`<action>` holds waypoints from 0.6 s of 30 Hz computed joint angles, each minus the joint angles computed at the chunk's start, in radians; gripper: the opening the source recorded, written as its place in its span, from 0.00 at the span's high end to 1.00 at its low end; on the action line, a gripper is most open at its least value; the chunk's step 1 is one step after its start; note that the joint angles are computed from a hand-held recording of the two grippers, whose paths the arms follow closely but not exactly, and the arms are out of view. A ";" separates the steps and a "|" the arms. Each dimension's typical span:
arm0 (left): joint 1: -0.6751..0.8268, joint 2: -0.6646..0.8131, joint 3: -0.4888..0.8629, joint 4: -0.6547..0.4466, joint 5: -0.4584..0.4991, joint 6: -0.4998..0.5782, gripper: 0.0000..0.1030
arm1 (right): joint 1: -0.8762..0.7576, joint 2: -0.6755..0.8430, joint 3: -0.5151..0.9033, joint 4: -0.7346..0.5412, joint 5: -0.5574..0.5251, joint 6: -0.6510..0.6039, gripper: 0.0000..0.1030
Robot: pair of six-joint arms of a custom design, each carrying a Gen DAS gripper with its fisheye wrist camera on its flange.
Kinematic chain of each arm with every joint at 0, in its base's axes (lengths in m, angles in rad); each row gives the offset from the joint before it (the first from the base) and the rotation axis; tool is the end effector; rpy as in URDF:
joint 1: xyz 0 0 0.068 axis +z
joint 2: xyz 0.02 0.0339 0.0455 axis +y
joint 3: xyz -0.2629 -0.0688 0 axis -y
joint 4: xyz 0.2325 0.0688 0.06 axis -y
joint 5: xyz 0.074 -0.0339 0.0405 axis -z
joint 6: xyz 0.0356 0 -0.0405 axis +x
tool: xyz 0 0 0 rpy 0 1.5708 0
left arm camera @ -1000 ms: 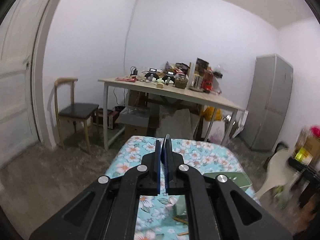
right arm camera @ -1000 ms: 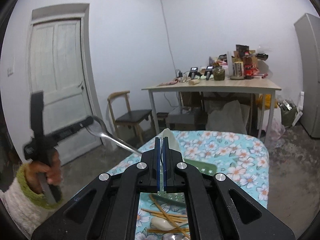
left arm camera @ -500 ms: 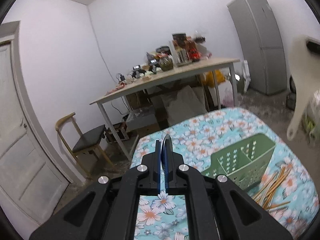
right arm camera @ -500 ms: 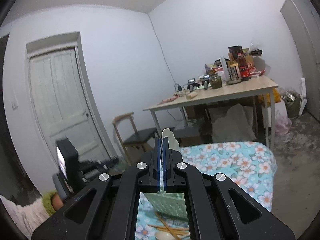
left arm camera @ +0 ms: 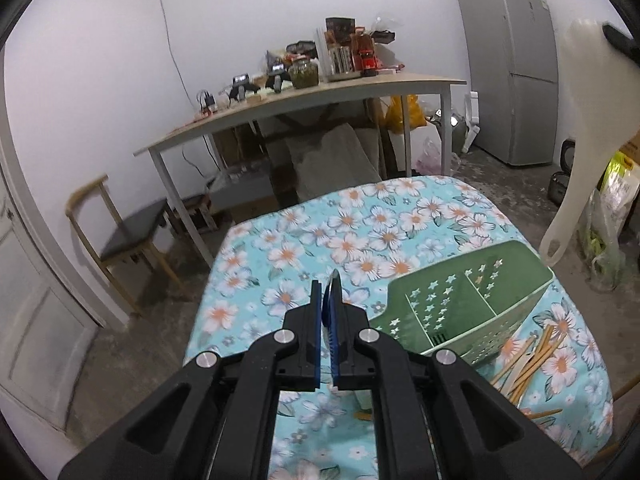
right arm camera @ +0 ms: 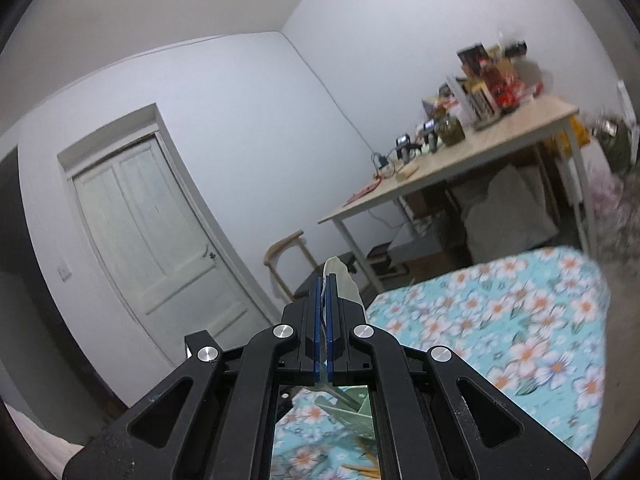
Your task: Organize utensils
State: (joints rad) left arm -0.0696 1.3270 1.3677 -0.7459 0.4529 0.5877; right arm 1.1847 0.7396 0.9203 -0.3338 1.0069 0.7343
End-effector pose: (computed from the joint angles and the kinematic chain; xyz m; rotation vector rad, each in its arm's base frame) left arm 0.2654 -0.0341 0.3693 0.9275 1.9975 -0.2286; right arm 0.0790 0.1143 0.3773 0.3614 1.6468 0.5886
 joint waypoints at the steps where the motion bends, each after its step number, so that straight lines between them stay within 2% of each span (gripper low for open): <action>1: 0.010 0.018 0.016 -0.018 0.021 -0.008 0.95 | -0.021 -0.007 -0.007 0.005 -0.029 0.008 1.00; 5: 0.050 0.062 0.049 -0.051 0.103 -0.032 0.94 | -0.115 -0.039 -0.054 0.041 -0.151 0.042 1.00; 8: 0.092 0.069 0.059 -0.054 0.166 -0.052 0.82 | -0.156 -0.032 -0.060 0.047 -0.192 0.053 1.00; 18: 0.244 0.029 0.034 -0.073 0.327 -0.084 0.53 | -0.216 0.013 -0.069 0.010 -0.206 0.082 1.00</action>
